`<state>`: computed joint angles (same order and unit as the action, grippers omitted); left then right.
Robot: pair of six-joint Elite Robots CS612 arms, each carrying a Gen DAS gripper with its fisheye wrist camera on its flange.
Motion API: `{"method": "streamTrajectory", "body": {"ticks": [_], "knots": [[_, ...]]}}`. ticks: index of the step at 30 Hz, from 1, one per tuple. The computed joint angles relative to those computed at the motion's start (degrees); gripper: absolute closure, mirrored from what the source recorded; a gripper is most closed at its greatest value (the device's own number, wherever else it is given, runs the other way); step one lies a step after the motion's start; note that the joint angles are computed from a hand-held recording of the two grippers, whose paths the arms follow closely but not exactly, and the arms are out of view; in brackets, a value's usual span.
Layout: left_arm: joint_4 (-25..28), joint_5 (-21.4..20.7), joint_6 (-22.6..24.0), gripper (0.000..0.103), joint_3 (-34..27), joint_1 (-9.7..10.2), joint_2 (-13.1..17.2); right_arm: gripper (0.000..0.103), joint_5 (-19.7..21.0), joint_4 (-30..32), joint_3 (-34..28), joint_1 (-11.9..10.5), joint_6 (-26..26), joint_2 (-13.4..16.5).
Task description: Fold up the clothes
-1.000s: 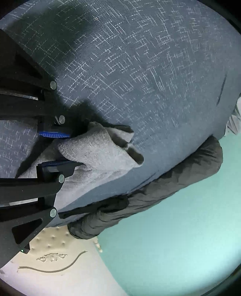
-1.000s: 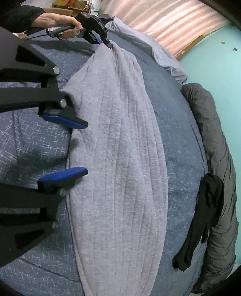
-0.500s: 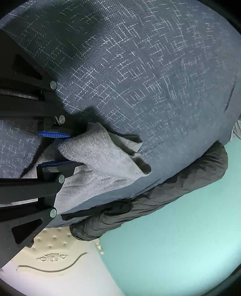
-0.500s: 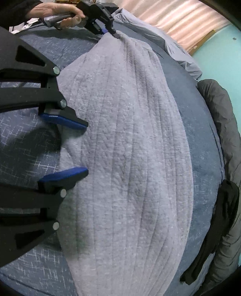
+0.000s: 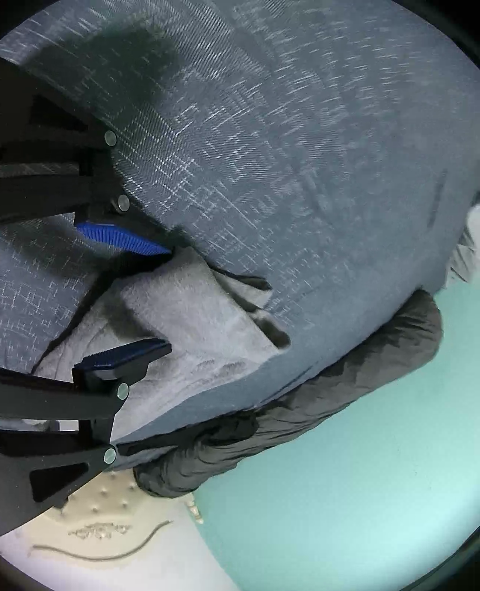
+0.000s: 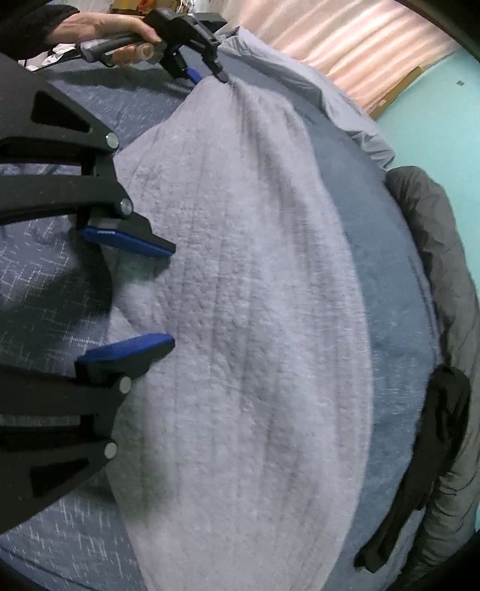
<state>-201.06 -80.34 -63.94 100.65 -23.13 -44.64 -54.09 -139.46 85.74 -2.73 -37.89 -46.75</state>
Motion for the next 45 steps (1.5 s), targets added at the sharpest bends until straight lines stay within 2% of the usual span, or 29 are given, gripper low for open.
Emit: {"method": "streamTrajectory", "body": {"ticks": [3, 7, 11, 17, 22, 24, 31, 35, 45], "knots": [[1.1, 5.6, 2.1, 0.048, 0.2, -1.13, -1.2, 0.059, 1.7, -2.6, 0.1, -1.2, 2.4, -0.3], [3.0, 6.8, 6.9, 0.046, -0.3, -1.91, -1.9, 0.059, 1.2, -7.0, -0.4, -3.3, 6.5, -0.1], [5.1, 4.5, 9.2, 0.046, -2.1, -2.39, -1.3, 0.059, -0.6, -9.2, -3.4, -6.7, 11.9, 1.1], [7.8, 2.4, 11.3, 0.045, -4.9, -3.29, -0.4, 0.055, -5.8, -15.2, -7.4, -11.3, 19.8, 3.1], [9.4, -0.3, 12.3, 0.045, -6.9, -4.10, 0.5, 0.045, -9.8, -18.8, -10.7, -14.4, 26.5, 5.5], [10.7, -0.8, 13.4, 0.045, -7.9, -4.56, 0.8, 0.044, -11.2, -20.4, -11.5, -15.3, 28.1, 6.3], [15.0, -0.3, 16.7, 0.039, -11.1, -5.88, 2.0, 0.042, -10.7, -17.4, -16.5, -16.7, 30.0, 9.5], [16.1, 0.0, 16.8, 0.037, -12.4, -6.00, 2.7, 0.038, -10.0, -16.1, -20.7, -16.7, 33.0, 12.3], [18.1, -0.1, 19.0, 0.035, -15.0, -6.22, 4.0, 0.037, -14.5, -15.9, -28.5, -15.6, 36.6, 17.5]]}}
